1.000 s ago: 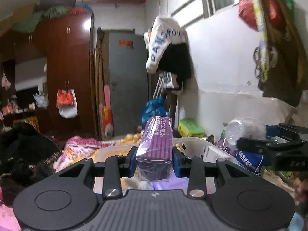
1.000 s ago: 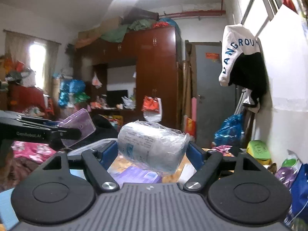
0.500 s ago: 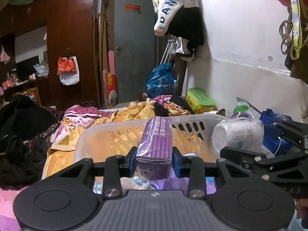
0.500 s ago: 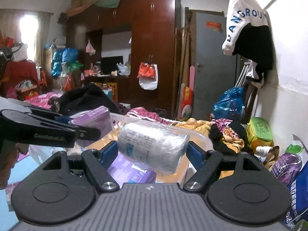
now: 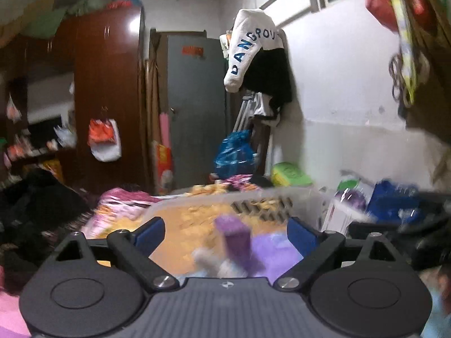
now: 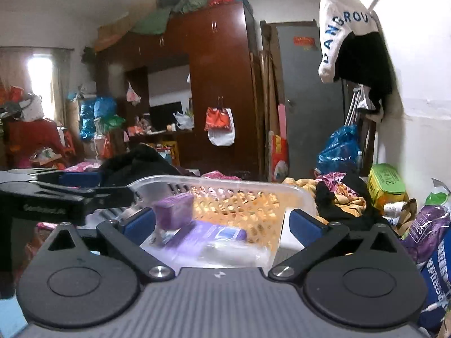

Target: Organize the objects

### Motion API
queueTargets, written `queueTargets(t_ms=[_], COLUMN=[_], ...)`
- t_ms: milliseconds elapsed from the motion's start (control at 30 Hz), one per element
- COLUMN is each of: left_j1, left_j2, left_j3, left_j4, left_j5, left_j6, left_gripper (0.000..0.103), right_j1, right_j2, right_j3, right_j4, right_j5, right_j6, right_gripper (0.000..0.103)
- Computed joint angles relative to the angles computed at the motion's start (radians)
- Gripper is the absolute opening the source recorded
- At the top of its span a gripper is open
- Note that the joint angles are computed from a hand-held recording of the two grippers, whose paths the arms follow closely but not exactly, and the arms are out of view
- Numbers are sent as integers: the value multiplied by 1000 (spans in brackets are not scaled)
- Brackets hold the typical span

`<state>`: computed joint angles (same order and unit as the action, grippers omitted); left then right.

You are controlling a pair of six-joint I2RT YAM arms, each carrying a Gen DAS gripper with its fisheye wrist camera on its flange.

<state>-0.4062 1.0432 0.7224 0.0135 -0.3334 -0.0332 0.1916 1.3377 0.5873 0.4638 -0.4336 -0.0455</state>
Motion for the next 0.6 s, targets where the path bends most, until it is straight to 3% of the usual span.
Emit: queueTargets(t_ms=[100,267,367,433,500,600], left_j1=[-76,-106,-17,129,235,302], left_j2=[-156,-529,-707,-762,-735,-670], left_j3=[-122,-339,-406,-430,-437,-446], left_j4=[-67,-301,-439,-467,-447,-387], left_j5=[-155,-206,-111,46,153,218], left_j6=[44,-34,-71,-44,-16,-6], left_gripper=[95,95,95,95,95,95], right_j1=[-8,75,133,172,202,238], right_j2=[-42,19,107,145,166,174], right_j3=[-78,-130,-69,-35,-28,-13], right_j4=[-28,-48,-99,-120,-106,-128], right_j5=[-91,-66,-24,19,51,107], right_j6=[-17,-40,-22,-17,-22,-23], right_gripper=[103,103,103,103,103,103])
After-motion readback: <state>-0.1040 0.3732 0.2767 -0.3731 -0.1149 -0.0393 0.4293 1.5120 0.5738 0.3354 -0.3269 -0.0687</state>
